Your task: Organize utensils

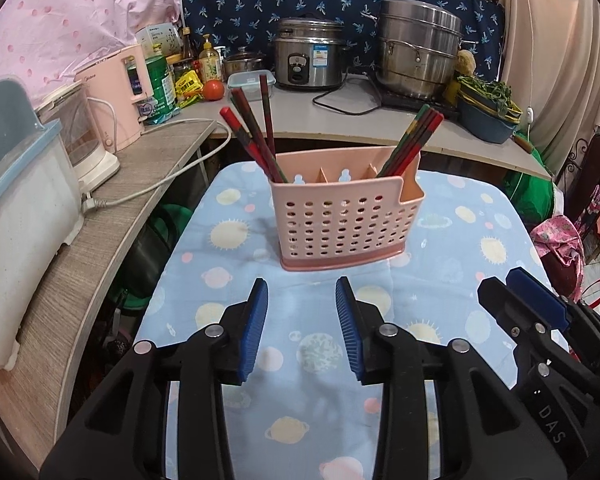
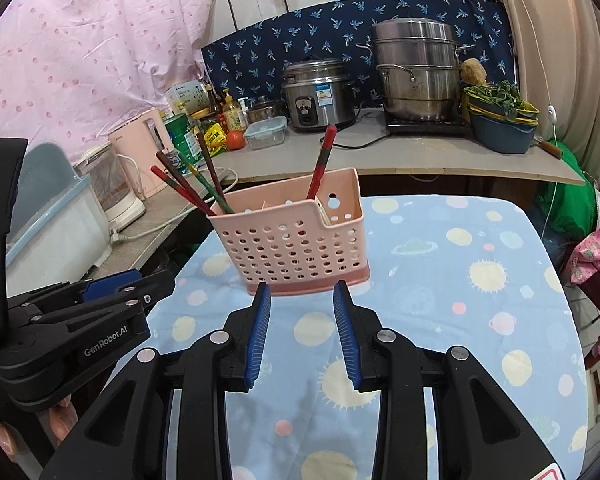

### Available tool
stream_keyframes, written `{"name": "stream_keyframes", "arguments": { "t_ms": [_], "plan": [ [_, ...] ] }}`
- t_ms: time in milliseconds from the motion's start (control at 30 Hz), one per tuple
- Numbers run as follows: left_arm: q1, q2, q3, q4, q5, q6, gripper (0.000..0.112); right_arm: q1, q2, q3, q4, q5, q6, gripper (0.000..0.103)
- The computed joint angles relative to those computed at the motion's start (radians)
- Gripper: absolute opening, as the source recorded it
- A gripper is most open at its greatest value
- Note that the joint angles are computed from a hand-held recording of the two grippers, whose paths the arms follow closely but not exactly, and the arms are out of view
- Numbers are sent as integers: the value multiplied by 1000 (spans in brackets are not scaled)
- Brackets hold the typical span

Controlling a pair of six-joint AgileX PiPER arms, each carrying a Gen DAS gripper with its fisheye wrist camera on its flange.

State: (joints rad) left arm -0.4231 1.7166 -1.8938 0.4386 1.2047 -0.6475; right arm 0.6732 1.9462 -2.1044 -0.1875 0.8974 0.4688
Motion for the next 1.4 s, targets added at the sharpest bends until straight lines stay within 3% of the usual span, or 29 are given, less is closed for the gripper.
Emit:
{"name": "stream_keyframes", "arguments": {
  "t_ms": [200,333,600,1133,1400],
  "plan": [
    [-10,-32,74,13,-21,-45,36,23,-14,44,-42,-6,24,36],
    [-24,-56,129,48,-37,-94,48,39,-15,57,-84,0,37,38],
    [-41,-69,175,70,-40,-134,54,48,-25,91,-109,1,49,45],
    [-83,-74,222,150,-25,-223,86,46,-66,177,-160,-8,108,69],
    [-82,-80,242,158,-21,-241,90,50,-71,193,-176,-1,131,84]
  ]
}}
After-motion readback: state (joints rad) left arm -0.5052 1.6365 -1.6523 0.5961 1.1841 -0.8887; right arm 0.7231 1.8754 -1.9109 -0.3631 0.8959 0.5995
